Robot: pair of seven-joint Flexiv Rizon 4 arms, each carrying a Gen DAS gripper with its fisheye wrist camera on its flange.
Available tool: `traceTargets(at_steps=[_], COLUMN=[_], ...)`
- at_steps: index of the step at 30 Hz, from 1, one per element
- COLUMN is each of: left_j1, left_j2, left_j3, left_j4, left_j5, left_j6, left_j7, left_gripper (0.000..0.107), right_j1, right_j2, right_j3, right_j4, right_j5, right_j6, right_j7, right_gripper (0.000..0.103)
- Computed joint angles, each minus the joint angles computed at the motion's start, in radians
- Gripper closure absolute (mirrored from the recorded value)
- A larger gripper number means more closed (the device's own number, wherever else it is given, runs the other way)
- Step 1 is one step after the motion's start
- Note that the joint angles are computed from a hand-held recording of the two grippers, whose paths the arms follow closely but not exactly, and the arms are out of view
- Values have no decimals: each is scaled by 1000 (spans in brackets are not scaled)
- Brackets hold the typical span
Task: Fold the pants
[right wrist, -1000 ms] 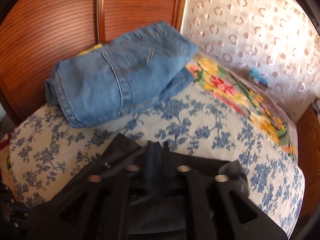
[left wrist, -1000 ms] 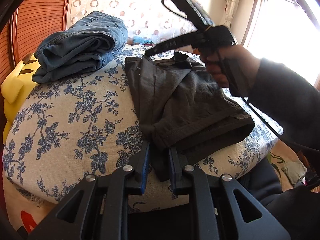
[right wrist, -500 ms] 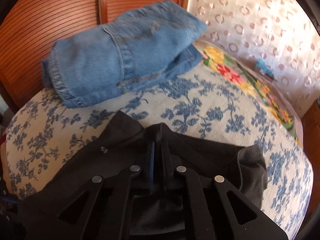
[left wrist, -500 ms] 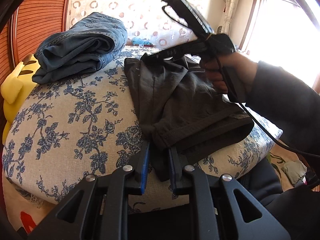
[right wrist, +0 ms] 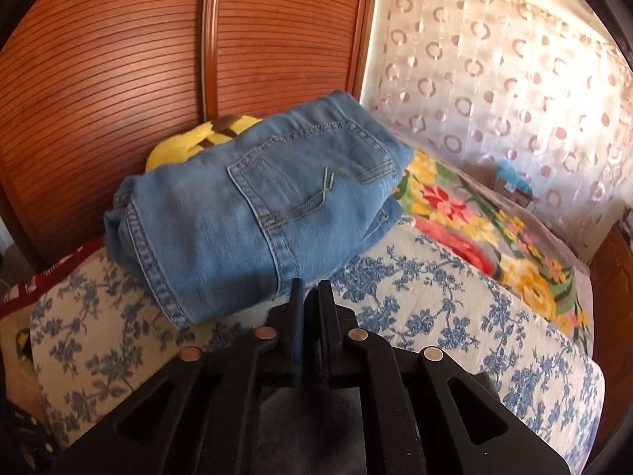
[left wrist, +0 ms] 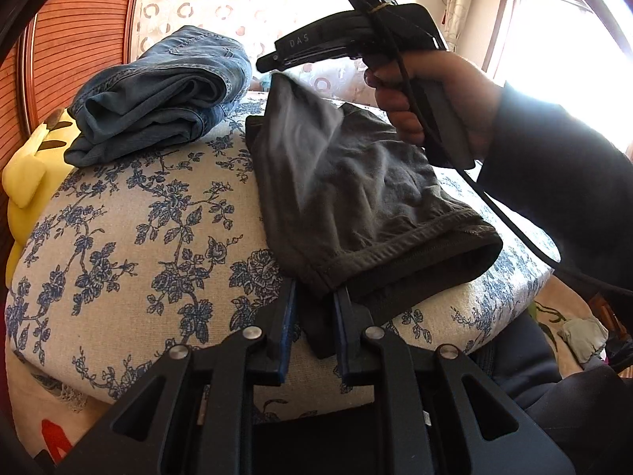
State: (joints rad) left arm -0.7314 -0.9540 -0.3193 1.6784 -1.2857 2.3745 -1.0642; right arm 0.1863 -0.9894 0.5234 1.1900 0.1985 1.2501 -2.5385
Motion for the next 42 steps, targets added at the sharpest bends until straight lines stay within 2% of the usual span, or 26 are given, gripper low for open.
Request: traceTargets(at_steps=[1, 2, 7, 9, 10, 11, 18, 27, 33, 42], left_j1=[0, -1, -5, -11, -12, -7, 19, 19, 23, 31], left_j2=[0, -1, -5, -14, -21, -25, -39, -41, -56, -81], left_j3=[0, -1, -12, -30, -44, -58, -113, -140, -159, -185], left_j4=[-1, -5, -26, -65, -85, -95, -124, -149, -190, -232], left_j5=[-2, -7, -46, -104, -129, -136, -153, -158, -163, -187], left_j6=[-1, -1, 6, 25, 44, 59, 109, 157, 170, 181], left_j7=[2, 8, 50, 124, 161, 178, 241, 308, 362, 409], left_gripper=[91, 91, 90, 80, 68, 64, 64, 64, 64, 64], right_j1=[3, 8, -54, -96, -113, -140, -309, -430, -469, -442], right_j2=[2, 8, 49, 78, 90, 109, 185, 228, 240, 233], right_j3=[-8, -21, 3, 21, 26, 32, 91, 108, 121, 103], right_j4=[0, 3, 59, 107, 126, 159, 316, 451, 483, 506], right_j5=[1, 2, 31, 54, 65, 82, 210, 319, 372, 402], right_j6=[-3, -2, -21, -20, -18, -11, -8, 31, 20, 51], right_j7=[13, 33, 22, -6, -16, -28, -132, -245, -296, -314], right_gripper=[71, 66, 66, 66, 66, 66, 66, 71, 73, 76])
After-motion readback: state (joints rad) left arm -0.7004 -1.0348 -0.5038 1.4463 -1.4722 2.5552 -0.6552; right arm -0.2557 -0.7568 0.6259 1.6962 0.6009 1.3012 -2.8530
